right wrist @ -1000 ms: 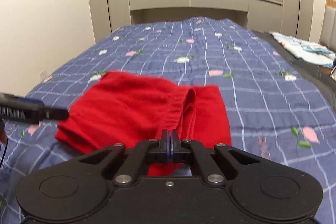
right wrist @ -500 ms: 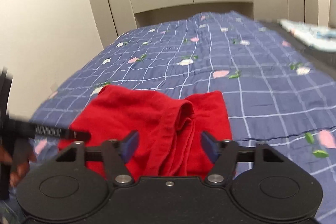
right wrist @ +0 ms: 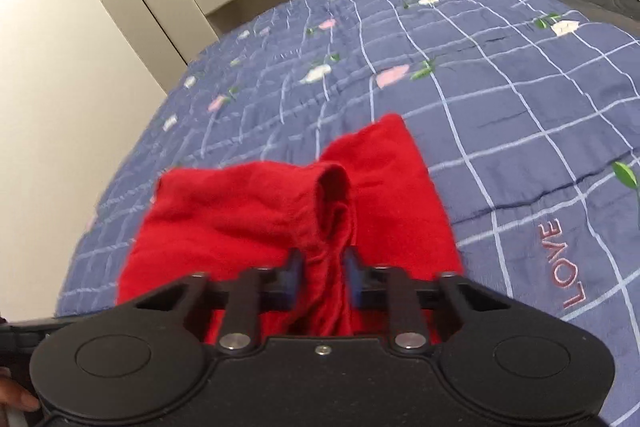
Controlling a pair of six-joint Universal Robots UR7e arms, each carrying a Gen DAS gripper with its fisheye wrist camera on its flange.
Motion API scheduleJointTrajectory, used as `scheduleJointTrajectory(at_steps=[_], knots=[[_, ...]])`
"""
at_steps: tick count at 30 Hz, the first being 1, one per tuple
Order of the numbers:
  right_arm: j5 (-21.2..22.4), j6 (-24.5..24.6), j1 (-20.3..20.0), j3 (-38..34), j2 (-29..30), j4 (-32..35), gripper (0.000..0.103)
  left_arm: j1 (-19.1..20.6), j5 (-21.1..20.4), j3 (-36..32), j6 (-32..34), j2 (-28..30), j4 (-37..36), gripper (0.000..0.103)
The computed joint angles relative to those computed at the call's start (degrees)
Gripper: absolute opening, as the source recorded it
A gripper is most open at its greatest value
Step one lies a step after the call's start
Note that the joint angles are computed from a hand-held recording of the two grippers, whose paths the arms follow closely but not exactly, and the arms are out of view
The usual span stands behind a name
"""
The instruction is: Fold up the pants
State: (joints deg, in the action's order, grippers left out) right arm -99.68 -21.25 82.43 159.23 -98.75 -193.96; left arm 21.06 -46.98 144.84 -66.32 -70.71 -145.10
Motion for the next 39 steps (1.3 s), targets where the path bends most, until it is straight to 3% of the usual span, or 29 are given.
scheduleJointTrajectory(at_steps=[5,10,14,17,20,25,30,34,39], knots=[[0.7,-2.6,2.8,-0.5,-2.2,-2.2,0.013,-1.8,1.7,-0.7,-0.3,-1.6,1.4,0.099],[-0.8,-4.5,3.8,-3.0,-6.2,1.3,0.013,-2.4,3.2,-1.8,1.1,-1.5,1.8,0.099],[-2.4,-4.9,0.9,-4.0,-6.4,4.1,0.014,-1.2,1.6,-2.3,1.4,0.4,1.0,0.099],[-3.4,-7.3,-1.9,-3.2,-3.3,2.0,0.015,-0.5,0.0,-2.1,2.2,1.8,0.2,0.099],[-2.2,-9.5,-3.4,-1.8,-2.3,-1.3,0.021,-0.7,0.3,-2.1,2.4,1.5,0.7,0.102],[-2.9,-14.5,-1.5,-1.0,1.2,-10.4,0.064,-0.5,4.0,-4.2,4.4,1.4,3.0,0.102],[-4.9,-19.6,2.1,-3.4,9.4,-19.5,0.085,2.0,8.7,-8.3,7.4,4.9,3.3,0.102],[-6.9,-23.4,3.4,-5.5,16.0,-25.2,0.090,4.8,10.0,-10.9,10.6,8.7,0.8,0.102],[-6.8,-24.4,2.1,-6.5,19.0,-27.5,0.095,7.0,9.7,-12.1,14.5,11.8,-2.9,0.102]])
